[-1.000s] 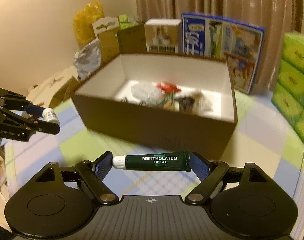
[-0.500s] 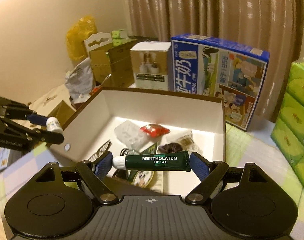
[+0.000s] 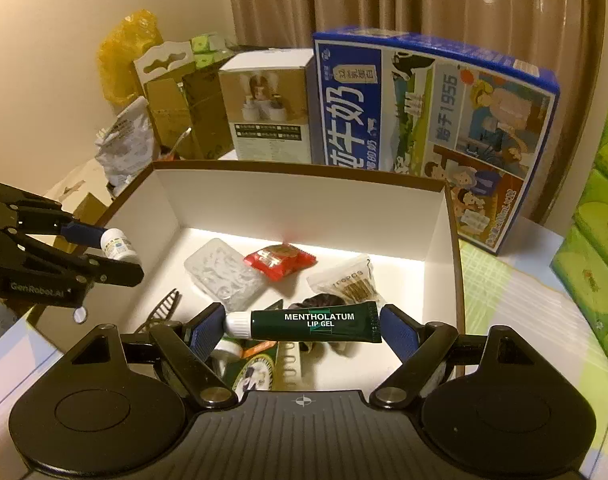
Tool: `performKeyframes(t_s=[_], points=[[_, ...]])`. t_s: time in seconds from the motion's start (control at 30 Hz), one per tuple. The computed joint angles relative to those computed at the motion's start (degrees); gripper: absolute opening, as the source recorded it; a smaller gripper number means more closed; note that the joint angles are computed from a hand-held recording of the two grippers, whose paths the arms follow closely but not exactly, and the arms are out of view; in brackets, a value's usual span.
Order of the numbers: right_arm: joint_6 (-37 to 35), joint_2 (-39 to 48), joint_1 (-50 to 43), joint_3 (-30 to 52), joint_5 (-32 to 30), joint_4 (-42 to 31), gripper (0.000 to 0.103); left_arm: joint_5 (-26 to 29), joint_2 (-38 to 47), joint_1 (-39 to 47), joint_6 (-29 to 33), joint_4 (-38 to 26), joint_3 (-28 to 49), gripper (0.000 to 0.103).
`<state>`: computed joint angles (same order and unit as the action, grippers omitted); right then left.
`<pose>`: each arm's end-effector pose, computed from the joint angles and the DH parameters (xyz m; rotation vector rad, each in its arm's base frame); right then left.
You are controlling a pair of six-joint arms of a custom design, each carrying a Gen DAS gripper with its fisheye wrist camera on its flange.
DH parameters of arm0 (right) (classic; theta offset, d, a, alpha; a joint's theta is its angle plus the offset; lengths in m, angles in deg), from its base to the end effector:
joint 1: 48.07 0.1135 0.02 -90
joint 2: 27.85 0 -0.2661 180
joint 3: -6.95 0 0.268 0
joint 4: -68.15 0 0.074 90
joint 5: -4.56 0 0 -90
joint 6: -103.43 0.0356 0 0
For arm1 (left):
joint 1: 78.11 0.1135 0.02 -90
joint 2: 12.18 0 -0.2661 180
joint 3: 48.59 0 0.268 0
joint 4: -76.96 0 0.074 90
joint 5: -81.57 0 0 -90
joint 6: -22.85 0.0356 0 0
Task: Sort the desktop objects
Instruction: 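Lift the pill bottle and lip gel tube over the brown box, then open the left tool to drop the pill bottle while the right tool releases the lip gel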
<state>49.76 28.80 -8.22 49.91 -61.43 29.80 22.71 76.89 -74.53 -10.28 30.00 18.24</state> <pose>0.1625 0.1168 0.1884 0.1005 2.3754 0.1063 0.3014 0.0004 0.1805 1.2534 2.2089 -0.3763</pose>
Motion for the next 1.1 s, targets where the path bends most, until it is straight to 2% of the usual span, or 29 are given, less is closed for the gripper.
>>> performKeyframes(t_s=[0.57,0.87,1.1], points=[[-8.8,15.7,-12.5,4.9,-9.3,12.1,0.081,-7.6,12.2,-8.8,-7.6,9.5,6.9,0.042],[-10.9,22.3,-15.2,6.6,-12.0,15.7,0.081,-11.3,18.2,-11.8,-11.5,12.7,10.0,0.042],[-11.7,23.8,-16.5,6.3,-13.2,16.9,0.081,-13.2,21.5,-13.3,-14.1,14.9,12.0,0.042]])
